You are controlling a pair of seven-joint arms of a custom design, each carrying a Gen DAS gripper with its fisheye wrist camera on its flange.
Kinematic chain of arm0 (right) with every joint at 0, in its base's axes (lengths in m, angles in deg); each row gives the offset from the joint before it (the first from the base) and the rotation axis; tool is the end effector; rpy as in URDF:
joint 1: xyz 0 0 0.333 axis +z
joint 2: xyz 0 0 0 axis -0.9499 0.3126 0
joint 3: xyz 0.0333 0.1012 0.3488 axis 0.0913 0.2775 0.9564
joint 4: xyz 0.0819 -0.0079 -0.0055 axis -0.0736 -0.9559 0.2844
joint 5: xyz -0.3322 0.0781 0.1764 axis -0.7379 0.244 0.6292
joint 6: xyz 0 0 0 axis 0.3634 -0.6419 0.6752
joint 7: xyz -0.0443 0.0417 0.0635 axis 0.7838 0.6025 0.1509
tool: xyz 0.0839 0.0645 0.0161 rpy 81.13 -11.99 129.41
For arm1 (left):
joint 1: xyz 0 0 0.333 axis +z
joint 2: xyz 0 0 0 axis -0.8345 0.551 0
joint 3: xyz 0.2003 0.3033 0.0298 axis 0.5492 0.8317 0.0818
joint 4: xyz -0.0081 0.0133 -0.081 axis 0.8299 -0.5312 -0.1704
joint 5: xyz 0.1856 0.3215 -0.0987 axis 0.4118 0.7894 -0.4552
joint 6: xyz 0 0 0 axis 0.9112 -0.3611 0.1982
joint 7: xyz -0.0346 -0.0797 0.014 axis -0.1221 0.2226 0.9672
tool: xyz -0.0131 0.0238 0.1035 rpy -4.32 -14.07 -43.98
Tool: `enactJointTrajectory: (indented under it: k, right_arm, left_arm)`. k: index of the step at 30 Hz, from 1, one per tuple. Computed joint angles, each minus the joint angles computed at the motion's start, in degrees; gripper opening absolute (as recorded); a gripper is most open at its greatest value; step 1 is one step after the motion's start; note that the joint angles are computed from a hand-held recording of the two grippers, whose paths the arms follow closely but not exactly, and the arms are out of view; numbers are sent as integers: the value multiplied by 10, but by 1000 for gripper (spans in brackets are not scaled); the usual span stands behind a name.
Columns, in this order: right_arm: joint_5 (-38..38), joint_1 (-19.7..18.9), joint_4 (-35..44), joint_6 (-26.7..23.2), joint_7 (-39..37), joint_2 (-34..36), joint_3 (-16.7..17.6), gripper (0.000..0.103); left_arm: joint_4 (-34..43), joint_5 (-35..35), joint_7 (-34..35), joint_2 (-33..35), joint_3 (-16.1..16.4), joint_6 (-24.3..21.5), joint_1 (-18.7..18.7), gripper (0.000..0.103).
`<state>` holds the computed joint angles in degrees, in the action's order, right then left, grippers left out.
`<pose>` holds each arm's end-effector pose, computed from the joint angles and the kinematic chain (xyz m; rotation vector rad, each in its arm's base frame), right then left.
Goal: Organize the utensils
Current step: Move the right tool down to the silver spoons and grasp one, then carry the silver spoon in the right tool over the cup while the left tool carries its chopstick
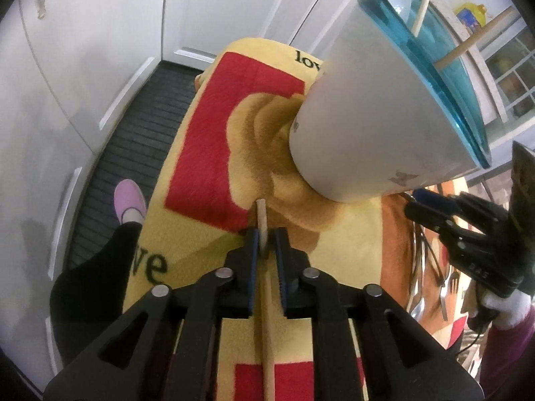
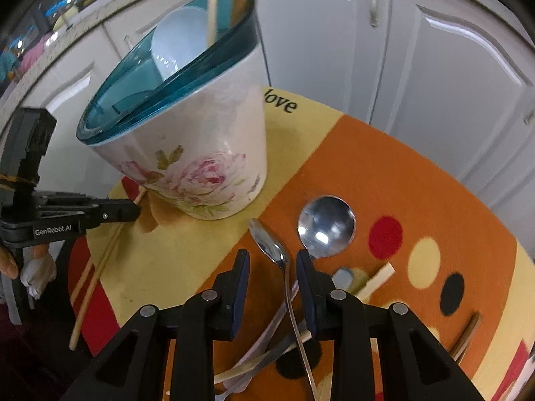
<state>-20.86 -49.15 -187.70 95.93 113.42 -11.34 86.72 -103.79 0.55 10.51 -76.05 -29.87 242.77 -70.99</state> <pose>0.4694 0.2764 0.3923 -2.2865 1.3965 -0.1658 0.4649 -0.2806 0.3604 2.1438 -2.1345 0.7495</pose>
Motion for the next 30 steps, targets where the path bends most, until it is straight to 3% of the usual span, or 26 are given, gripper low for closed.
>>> enactJointTrajectory:
  k: [3,8,13,19,22,24,30]
  right_arm:
    - [-38,4,16,-11,17,12,-7,27]
    - [-23,-8,36,-22,3,29,1,25]
    - [36,-23,41,-27,-32,38,14,13]
    - [113,-34,29,-27,-83,22,23,6]
    - [195,-41,14,-21,-134,-2,29,6]
    - [228,-35,4,-17,-155,-19,22,6]
    - [344,-9,-26,-16,-237,-73,-10,6]
  left_arm:
    - [4,25,-11,2,12,-2,-9,16]
    - [6,94,-60,3,35,-2,-29,17]
    - [4,129,-87,0,39,-4,-31,17]
    - [6,175,-123,-1,51,-9,-41,16]
    - [9,213,-149,-2,61,-15,-51,15]
    - [7,223,-161,-3,61,-14,-51,6]
    - [-10,195,-142,-19,40,0,-37,4]
